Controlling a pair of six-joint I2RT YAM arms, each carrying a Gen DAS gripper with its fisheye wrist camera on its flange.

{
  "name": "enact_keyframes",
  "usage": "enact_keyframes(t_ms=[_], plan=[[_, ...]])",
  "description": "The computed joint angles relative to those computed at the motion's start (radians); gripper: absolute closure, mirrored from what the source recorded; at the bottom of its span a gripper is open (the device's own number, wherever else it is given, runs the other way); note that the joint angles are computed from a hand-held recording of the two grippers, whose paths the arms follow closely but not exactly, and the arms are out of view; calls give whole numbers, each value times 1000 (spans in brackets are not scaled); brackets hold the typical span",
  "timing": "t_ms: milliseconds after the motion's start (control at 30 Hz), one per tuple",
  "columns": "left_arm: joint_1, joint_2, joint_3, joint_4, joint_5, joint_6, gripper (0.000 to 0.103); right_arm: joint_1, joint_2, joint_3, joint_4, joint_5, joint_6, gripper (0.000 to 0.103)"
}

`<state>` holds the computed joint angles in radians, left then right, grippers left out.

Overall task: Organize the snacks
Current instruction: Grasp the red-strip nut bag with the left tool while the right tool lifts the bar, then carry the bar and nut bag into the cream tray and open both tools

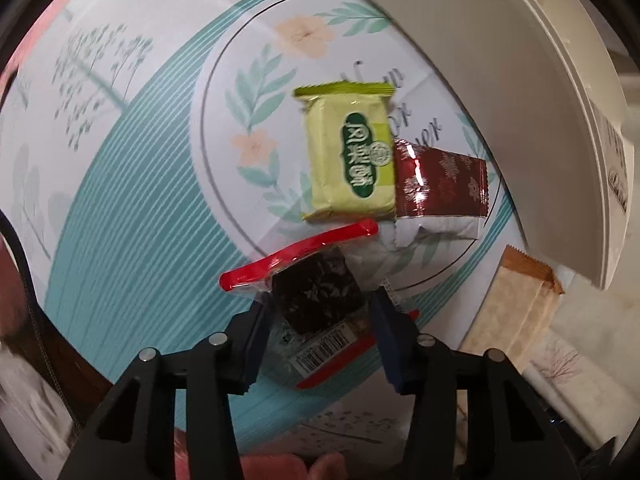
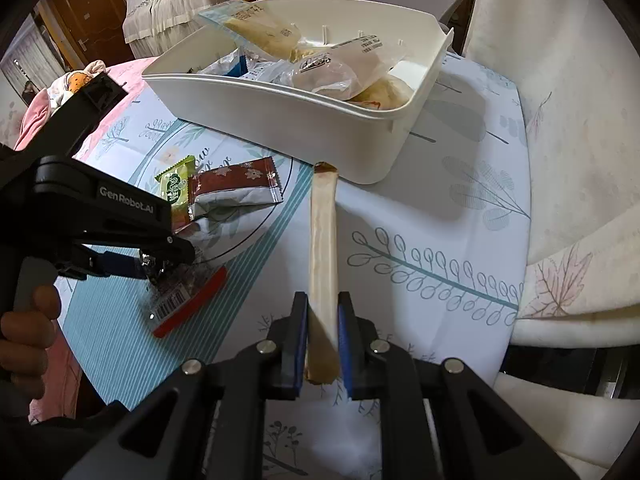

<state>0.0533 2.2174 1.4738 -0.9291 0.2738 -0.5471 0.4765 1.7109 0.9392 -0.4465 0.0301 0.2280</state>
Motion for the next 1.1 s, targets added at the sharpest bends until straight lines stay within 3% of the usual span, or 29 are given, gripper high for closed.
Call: enact_keyframes(t_ms=[267, 333, 567, 867, 1100], plan=[[28, -32, -26, -44, 19, 14, 58, -2, 37, 34, -52, -17, 66, 89], [54, -37, -51, -33, 30, 40, 58, 10, 41, 46, -72, -5, 83, 89], [132, -114, -1, -154, 55, 168, 58, 31, 60, 101, -173, -1, 210, 90], [257, -38, 284, -345, 43, 428, 58, 17, 48, 176, -337, 23, 534, 90], [292, 144, 759, -600, 44, 648, 58, 34, 13, 263, -418, 110, 694, 90]])
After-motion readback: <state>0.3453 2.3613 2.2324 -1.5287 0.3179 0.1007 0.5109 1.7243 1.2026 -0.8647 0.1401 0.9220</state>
